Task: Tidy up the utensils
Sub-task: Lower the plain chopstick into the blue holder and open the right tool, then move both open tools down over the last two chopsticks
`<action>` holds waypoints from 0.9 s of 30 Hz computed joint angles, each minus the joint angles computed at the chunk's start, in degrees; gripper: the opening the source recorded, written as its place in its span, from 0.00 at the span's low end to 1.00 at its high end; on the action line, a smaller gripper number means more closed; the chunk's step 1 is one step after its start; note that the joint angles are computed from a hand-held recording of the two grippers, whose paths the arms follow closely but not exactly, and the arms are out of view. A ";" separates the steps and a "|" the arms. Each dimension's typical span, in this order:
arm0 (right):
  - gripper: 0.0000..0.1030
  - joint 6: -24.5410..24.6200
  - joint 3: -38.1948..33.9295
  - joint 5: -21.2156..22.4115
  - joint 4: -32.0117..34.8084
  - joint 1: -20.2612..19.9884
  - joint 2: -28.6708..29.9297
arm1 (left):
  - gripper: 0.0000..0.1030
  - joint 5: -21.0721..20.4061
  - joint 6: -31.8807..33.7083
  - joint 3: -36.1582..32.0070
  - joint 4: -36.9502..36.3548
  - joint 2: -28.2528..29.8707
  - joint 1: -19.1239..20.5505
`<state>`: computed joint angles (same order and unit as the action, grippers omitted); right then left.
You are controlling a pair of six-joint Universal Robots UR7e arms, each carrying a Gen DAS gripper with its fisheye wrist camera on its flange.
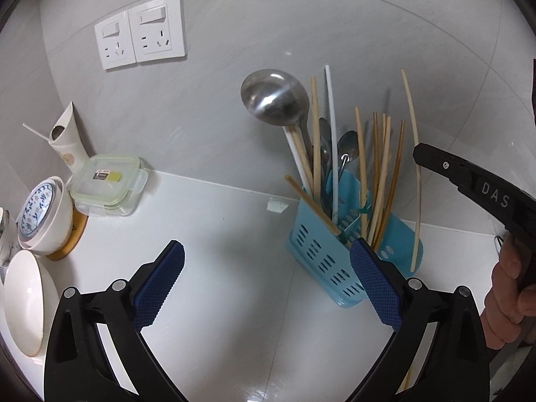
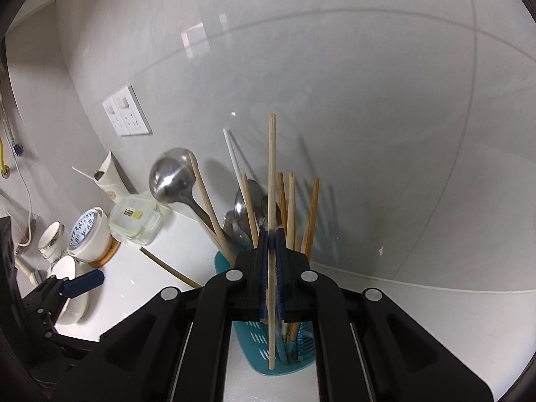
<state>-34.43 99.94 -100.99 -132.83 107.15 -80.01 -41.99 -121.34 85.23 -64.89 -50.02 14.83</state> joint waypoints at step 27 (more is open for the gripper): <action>0.93 1.35 6.62 -14.34 3.02 -6.91 -9.20 | 0.94 -2.68 6.97 2.44 -10.50 1.84 -0.88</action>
<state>-33.08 106.56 -115.34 -129.81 100.24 -89.20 -44.68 -114.37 87.67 -75.39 -48.18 13.94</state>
